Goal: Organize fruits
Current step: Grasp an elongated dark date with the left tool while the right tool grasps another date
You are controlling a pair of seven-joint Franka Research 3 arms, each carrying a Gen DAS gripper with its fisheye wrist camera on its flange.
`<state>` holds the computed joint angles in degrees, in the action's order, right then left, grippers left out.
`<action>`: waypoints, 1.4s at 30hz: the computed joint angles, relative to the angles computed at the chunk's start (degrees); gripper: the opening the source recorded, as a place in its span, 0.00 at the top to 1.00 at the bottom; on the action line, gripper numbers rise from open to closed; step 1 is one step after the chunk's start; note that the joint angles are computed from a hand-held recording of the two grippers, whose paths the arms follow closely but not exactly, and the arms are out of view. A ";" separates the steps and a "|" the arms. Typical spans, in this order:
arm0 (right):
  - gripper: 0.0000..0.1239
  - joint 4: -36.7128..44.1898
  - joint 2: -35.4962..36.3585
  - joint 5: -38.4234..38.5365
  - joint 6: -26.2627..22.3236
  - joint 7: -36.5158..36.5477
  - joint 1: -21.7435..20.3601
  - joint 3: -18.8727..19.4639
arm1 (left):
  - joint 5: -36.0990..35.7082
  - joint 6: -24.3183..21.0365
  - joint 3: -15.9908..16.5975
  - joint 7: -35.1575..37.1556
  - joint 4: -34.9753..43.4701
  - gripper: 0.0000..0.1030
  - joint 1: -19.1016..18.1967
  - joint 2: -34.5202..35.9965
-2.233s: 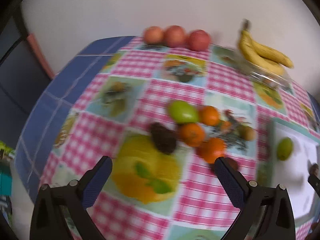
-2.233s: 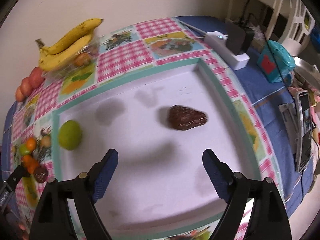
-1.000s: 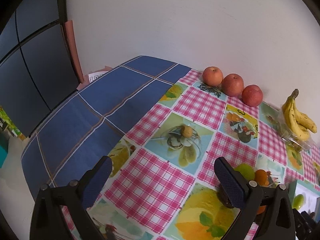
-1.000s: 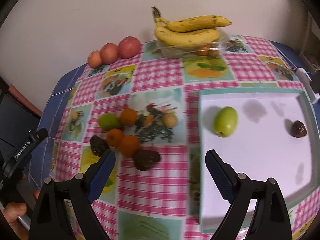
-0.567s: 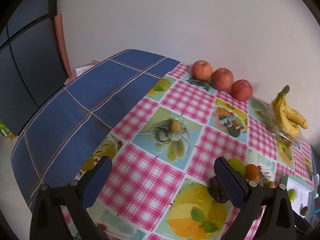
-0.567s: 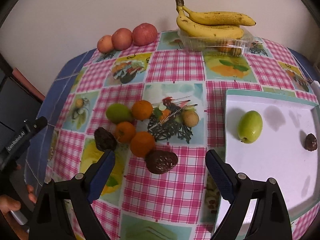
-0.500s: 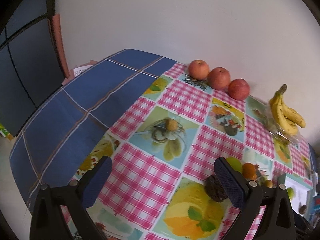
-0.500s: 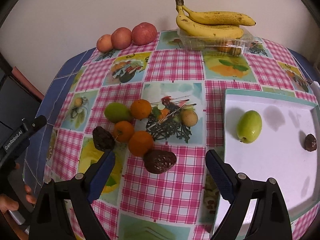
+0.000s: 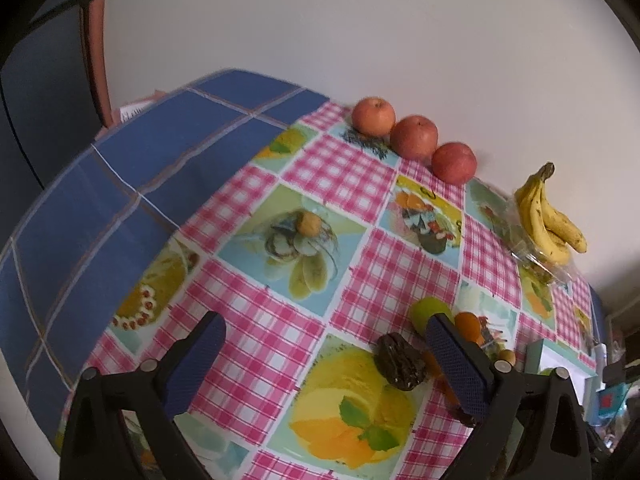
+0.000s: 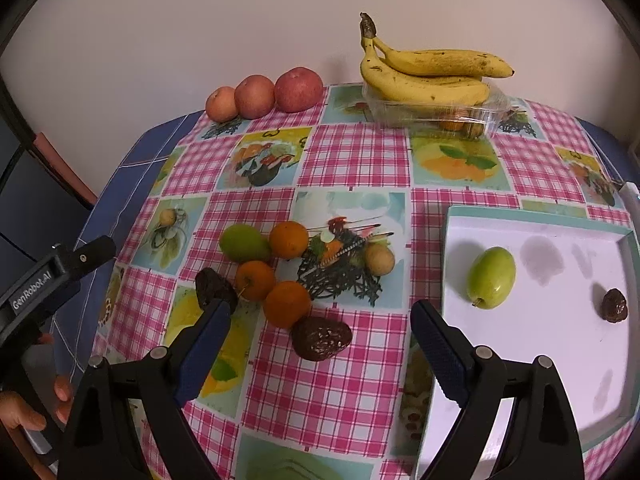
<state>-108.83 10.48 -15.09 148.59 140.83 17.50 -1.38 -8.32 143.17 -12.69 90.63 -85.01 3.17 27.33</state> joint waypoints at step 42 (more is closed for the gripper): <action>0.64 -2.61 2.60 15.39 -2.22 -8.95 -1.82 0.24 | -6.14 -12.70 -3.18 1.70 7.09 0.64 -1.46 8.59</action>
<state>-111.43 13.09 0.29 146.37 131.89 15.68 -1.14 -14.46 130.47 -15.86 92.33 -77.92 1.71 35.93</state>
